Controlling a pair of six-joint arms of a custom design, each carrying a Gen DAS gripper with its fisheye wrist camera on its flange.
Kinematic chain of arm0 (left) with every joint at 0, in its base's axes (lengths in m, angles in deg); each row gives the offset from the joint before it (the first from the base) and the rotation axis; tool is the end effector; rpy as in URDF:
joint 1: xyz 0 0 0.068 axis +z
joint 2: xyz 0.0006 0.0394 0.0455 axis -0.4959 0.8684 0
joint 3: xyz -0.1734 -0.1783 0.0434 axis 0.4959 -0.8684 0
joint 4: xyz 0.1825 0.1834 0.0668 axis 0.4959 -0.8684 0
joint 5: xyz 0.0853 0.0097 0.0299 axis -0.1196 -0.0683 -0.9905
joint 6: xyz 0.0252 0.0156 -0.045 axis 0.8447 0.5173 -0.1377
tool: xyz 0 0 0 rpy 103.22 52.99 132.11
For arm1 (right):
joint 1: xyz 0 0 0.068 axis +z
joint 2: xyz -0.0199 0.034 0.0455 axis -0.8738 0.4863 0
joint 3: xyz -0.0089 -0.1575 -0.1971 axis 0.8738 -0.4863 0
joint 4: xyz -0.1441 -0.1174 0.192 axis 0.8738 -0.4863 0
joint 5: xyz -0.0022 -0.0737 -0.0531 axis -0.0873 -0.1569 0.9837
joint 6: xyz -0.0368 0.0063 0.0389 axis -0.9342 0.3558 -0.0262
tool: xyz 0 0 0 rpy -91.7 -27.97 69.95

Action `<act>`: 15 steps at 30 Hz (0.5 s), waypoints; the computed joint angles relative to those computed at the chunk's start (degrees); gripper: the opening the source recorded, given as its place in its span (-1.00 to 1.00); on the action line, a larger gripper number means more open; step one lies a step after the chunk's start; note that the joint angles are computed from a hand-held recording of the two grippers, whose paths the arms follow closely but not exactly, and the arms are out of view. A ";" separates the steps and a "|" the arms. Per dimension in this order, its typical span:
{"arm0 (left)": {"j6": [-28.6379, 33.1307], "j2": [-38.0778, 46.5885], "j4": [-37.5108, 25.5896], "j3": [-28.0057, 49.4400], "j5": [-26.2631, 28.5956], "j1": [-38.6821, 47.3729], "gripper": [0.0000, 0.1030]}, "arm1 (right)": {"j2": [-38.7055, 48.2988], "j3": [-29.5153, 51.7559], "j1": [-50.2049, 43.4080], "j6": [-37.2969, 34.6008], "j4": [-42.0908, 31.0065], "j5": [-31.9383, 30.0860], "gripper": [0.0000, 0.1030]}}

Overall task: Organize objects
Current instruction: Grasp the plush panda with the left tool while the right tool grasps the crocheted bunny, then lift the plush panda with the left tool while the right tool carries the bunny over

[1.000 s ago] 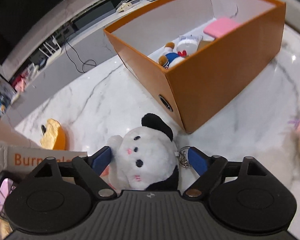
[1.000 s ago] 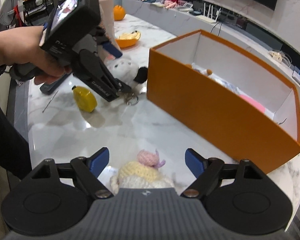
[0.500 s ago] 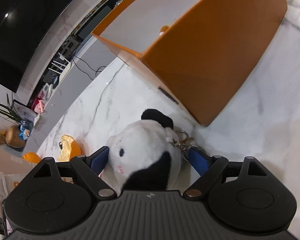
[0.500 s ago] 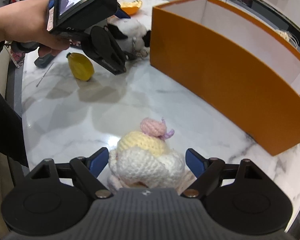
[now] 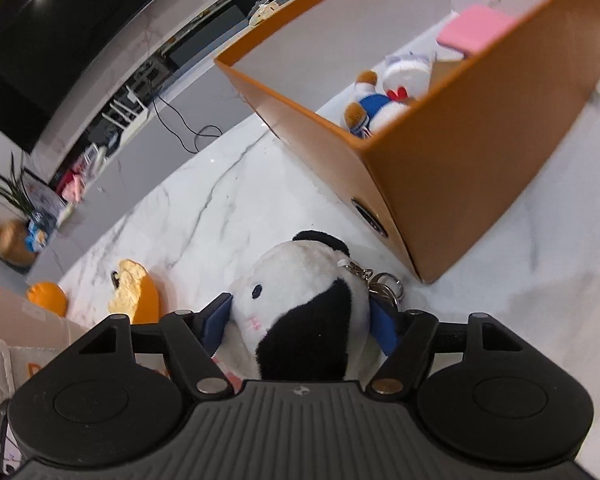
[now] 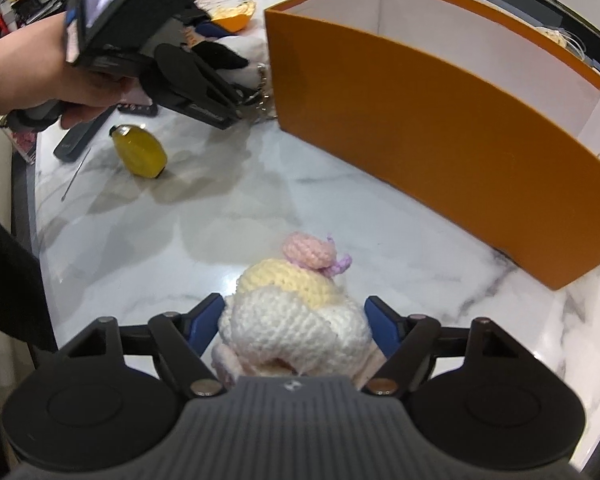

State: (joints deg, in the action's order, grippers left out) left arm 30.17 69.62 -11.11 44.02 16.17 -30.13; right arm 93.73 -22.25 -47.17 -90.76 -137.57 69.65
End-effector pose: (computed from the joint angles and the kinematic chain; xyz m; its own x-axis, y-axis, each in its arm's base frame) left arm 0.3084 -0.0111 0.2289 -0.1150 0.8869 -0.4474 0.7170 0.3858 0.5806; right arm 0.1244 0.0380 0.2420 -0.7197 -0.4955 -0.4863 -0.5815 0.8129 0.0324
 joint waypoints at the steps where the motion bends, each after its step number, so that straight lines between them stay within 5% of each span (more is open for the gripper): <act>1: -0.37 0.20 -1.45 0.95 0.41 0.19 0.58 | -0.29 0.03 -0.25 0.14 -0.07 0.16 0.48; 8: -1.65 0.24 -14.62 6.85 4.87 1.72 0.57 | -0.40 0.77 -3.90 -0.85 0.01 -0.36 0.47; 15: -0.13 -2.03 -20.58 8.45 5.98 3.34 0.56 | 0.66 2.16 -4.55 -0.20 0.63 -0.67 0.47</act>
State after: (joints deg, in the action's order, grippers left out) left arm 30.04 67.59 -31.69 52.47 22.15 -26.79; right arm 94.39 -20.09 -51.72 -90.96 -136.94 68.98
